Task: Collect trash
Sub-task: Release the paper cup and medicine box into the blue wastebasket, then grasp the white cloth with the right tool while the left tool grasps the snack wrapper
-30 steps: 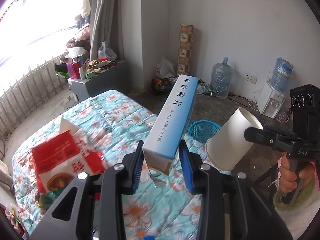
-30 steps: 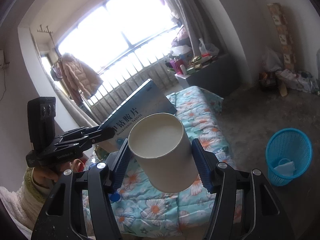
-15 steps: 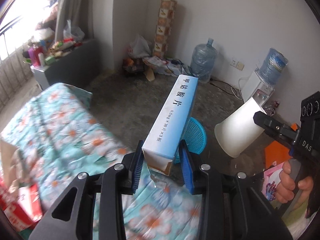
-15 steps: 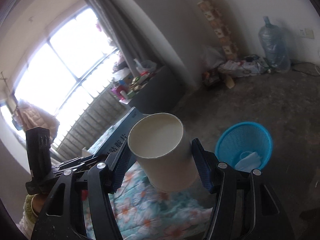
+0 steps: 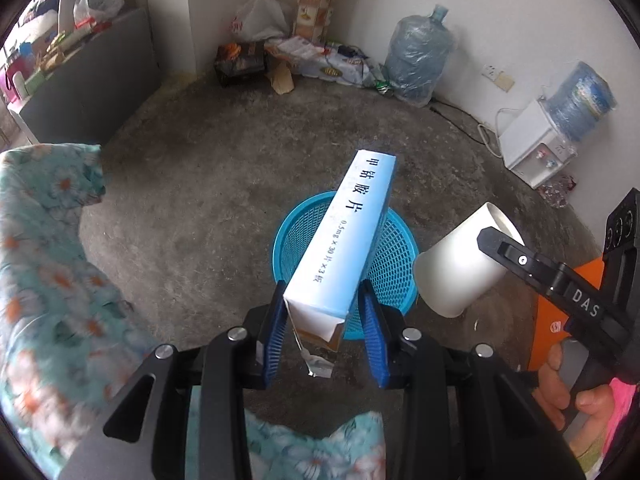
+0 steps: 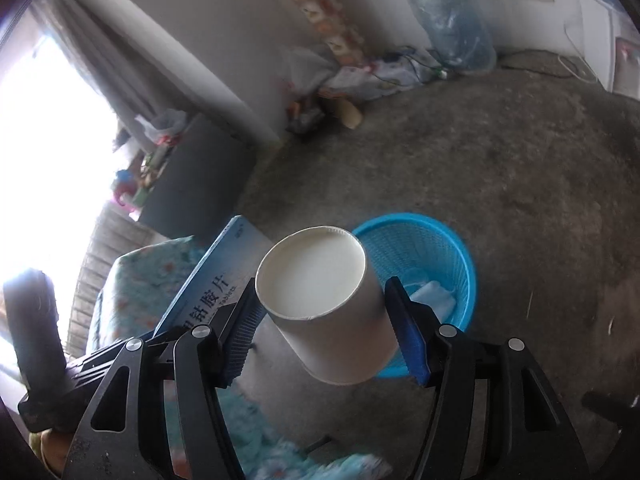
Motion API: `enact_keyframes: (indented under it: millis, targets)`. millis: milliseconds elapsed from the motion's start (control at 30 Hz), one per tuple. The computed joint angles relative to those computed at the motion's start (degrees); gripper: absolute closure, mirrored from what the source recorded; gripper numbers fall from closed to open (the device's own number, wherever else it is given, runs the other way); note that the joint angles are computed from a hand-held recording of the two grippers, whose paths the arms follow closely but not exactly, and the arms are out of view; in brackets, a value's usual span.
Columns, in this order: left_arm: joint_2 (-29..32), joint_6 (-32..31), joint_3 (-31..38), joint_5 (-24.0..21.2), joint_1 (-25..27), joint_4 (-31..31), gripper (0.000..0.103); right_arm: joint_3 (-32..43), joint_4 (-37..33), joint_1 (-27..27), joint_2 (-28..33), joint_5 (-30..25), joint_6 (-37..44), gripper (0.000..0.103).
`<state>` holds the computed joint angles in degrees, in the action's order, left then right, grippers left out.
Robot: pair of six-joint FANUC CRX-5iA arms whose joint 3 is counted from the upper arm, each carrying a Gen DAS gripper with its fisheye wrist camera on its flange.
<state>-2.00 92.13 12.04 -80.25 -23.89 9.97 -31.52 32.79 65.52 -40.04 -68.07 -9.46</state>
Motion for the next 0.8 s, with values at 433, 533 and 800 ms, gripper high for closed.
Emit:
enact_keyframes:
  millis: [433, 533, 800]
  targets:
    - [1.3, 0.0, -0.9, 1.6, 0.4, 2.8, 0.050, -4.7, -6.0, -5.1, -1.6, 2.7, -3.1, 0.024]
    - [-1.1, -1.0, 0.1, 0.7, 0.8, 2.0, 0.043, -5.4, -3.9, -2.2, -3.4, 2.0, -4.6, 0.024]
    - [-11.2, -3.5, 1.0, -6.2, 5.6, 2.6, 0.034, -4.0, 4.7, 9.1, -5.9, -0.2, -8.1, 0.023]
